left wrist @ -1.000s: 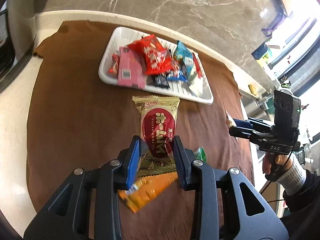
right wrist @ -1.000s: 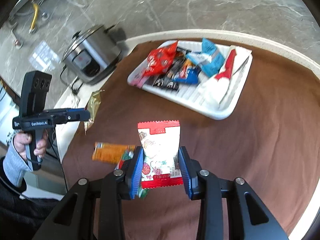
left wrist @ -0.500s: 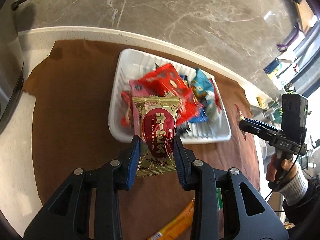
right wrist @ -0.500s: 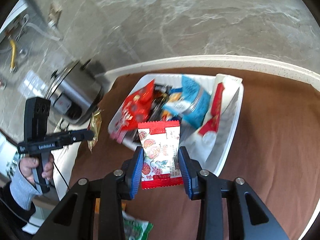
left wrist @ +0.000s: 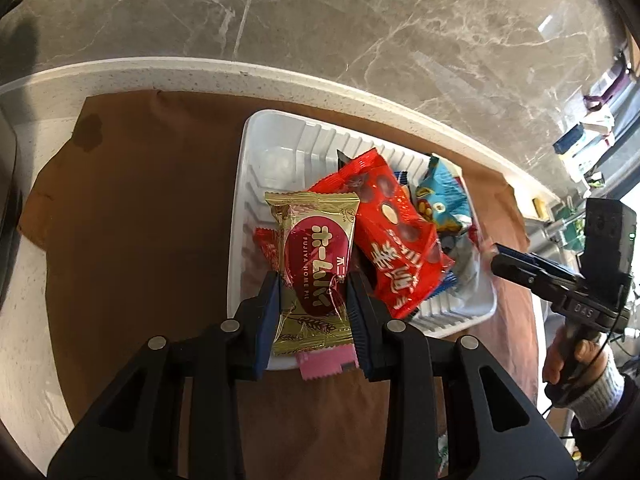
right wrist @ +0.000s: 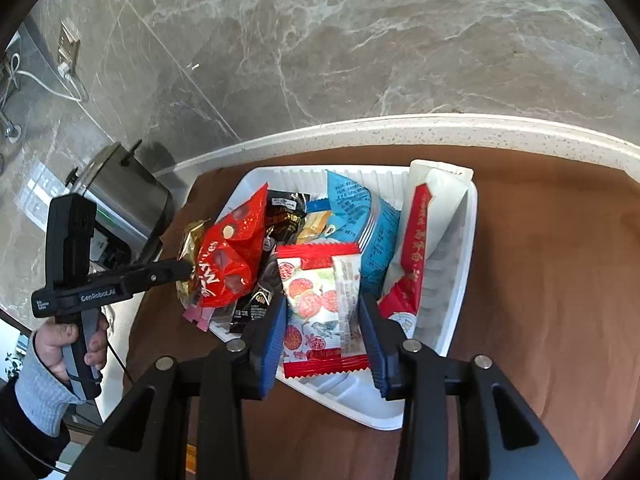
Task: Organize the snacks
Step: 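Carry the wafer and candy packet into the tray and release both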
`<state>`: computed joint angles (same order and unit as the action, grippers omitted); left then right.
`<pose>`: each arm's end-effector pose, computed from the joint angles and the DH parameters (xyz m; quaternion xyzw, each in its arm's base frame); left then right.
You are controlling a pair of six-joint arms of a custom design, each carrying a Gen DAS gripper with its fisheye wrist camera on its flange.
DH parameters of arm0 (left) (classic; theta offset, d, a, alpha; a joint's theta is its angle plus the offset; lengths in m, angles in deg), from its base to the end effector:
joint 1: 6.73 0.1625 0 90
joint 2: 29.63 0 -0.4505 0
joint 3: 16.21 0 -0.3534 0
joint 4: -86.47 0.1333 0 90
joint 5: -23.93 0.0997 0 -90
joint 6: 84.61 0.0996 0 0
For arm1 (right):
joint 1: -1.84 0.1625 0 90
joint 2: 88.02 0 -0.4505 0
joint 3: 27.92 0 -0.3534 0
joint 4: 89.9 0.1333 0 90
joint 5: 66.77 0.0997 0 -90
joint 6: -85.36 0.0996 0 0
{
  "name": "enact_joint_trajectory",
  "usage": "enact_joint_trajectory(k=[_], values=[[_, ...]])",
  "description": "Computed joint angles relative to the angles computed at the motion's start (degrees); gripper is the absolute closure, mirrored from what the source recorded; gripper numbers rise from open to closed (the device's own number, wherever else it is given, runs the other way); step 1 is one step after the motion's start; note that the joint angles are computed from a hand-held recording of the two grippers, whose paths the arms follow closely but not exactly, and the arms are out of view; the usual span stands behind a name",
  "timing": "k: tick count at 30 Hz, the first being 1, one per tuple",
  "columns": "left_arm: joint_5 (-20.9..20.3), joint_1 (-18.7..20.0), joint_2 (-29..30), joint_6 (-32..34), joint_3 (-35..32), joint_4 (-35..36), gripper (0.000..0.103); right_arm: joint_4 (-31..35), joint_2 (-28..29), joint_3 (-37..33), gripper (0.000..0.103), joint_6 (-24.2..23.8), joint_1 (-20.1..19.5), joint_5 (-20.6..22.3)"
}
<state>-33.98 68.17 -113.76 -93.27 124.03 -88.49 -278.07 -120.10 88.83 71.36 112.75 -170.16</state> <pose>0.0831 -0.4069 0.2915 -0.0165 0.9331 -0.2894 0.2127 0.2936 -0.4596 -0.0211 0.2828 -0.9450 0.1235 0.1085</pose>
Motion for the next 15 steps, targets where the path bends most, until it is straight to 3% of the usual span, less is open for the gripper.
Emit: enact_joint_trajectory(k=[7,15], values=[[2.5,-0.5,2.6,1.2,-0.4,-1.9,0.072,-2.0,0.9,-0.4,0.058,-1.4,1.0,-1.7],[5.3,-2.3,2.4,0.5,0.4,-3.7,0.058,-4.2,0.0,1.7,0.056,-2.3,1.6,-1.4]])
